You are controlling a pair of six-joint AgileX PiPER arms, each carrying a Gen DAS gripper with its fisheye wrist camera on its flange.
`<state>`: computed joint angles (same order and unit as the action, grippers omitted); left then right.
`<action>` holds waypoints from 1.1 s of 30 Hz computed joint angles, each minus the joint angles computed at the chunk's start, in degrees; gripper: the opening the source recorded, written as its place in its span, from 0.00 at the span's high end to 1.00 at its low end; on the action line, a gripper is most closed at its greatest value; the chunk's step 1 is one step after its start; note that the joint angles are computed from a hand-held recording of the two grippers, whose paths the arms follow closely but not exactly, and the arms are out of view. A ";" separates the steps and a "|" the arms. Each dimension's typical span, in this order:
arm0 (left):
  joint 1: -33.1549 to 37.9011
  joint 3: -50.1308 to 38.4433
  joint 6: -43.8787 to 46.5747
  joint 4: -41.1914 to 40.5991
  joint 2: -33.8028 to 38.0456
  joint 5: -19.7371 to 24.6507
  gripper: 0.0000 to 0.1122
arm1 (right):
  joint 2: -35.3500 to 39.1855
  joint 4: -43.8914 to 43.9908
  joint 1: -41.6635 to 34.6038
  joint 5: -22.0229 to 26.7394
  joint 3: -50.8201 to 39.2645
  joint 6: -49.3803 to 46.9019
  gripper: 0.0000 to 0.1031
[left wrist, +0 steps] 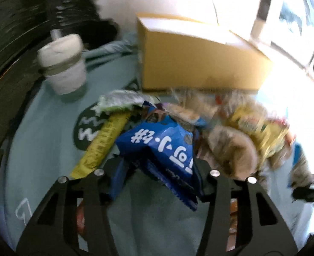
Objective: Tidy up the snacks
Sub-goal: 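Drop both bags into the yellow box by opening both tools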
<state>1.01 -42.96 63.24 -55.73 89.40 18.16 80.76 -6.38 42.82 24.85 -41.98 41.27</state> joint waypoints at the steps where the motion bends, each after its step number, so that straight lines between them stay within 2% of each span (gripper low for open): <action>1: 1.15 0.28 0.66 -1.33 -1.23 1.45 0.54 | -0.55 -0.19 0.07 -0.02 -0.11 0.15 0.71; 3: 1.82 1.00 0.44 -1.40 -3.91 2.44 0.54 | -2.00 -1.18 0.31 -0.09 -0.01 1.20 0.71; 10: 4.22 2.25 -0.84 -2.01 -15.78 10.88 0.54 | -8.57 -3.56 0.73 2.79 -1.73 3.21 0.71; 13: 4.86 0.09 -4.05 -0.04 -19.46 14.78 0.54 | -11.18 -4.15 0.11 5.30 -4.16 2.99 0.71; 18: 1.44 -7.89 -12.94 4.33 -20.71 16.61 0.54 | -13.13 -1.21 -5.57 10.57 -12.82 -4.96 0.71; 21: -2.63 -15.18 -21.01 9.67 -17.96 15.10 0.54 | -11.50 1.09 -10.45 14.40 -21.58 -11.53 0.71; 26: -7.96 -30.42 -33.40 18.90 -9.61 14.23 0.53 | -3.56 6.06 -18.70 20.95 -39.77 -22.27 0.71; 33: -12.86 -54.06 -47.36 33.27 6.01 17.99 0.53 | 11.05 9.83 -25.57 27.78 -60.96 -29.19 0.71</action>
<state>-11.85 -97.02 15.88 -22.45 95.41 36.16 91.82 3.45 17.25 52.63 -102.95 12.09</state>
